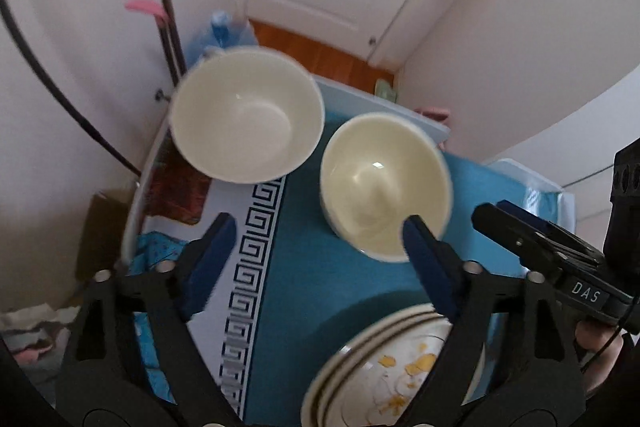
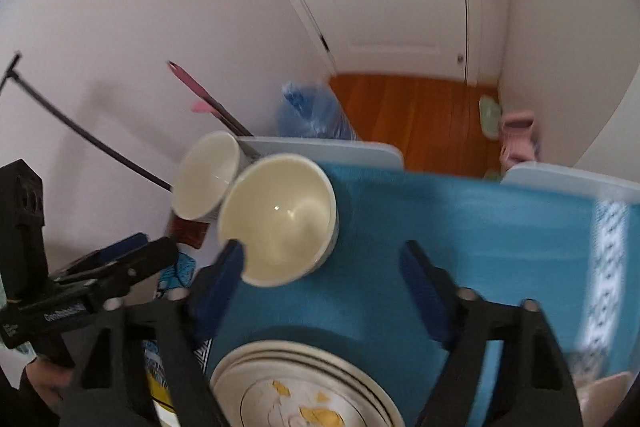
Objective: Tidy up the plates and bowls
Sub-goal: 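Grasp the rim of the cream bowl with the right gripper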
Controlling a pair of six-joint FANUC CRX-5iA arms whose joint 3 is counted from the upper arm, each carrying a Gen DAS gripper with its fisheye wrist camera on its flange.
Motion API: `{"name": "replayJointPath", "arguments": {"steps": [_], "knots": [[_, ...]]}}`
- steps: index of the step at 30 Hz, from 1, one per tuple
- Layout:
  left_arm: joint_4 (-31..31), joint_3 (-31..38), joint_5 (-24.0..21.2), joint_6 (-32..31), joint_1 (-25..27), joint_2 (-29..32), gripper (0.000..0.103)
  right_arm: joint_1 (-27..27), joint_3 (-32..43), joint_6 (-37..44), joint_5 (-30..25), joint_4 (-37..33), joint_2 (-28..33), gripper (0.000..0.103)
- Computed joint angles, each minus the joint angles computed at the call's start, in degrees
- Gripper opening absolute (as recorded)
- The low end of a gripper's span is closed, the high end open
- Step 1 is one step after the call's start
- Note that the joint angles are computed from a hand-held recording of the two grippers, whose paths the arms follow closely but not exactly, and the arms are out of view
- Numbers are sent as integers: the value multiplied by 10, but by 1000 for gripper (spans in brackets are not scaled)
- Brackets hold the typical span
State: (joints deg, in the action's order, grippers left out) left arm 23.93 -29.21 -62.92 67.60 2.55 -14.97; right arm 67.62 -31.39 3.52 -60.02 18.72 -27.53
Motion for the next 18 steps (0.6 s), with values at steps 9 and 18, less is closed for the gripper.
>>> {"name": "replayJointPath", "arguments": {"steps": [9, 18], "knots": [[8, 4, 20, -14, -26, 69, 49, -59, 18, 69, 46, -74, 60, 42], [3, 3, 38, -12, -44, 80, 20, -83, 21, 107, 66, -96, 77, 25]]}}
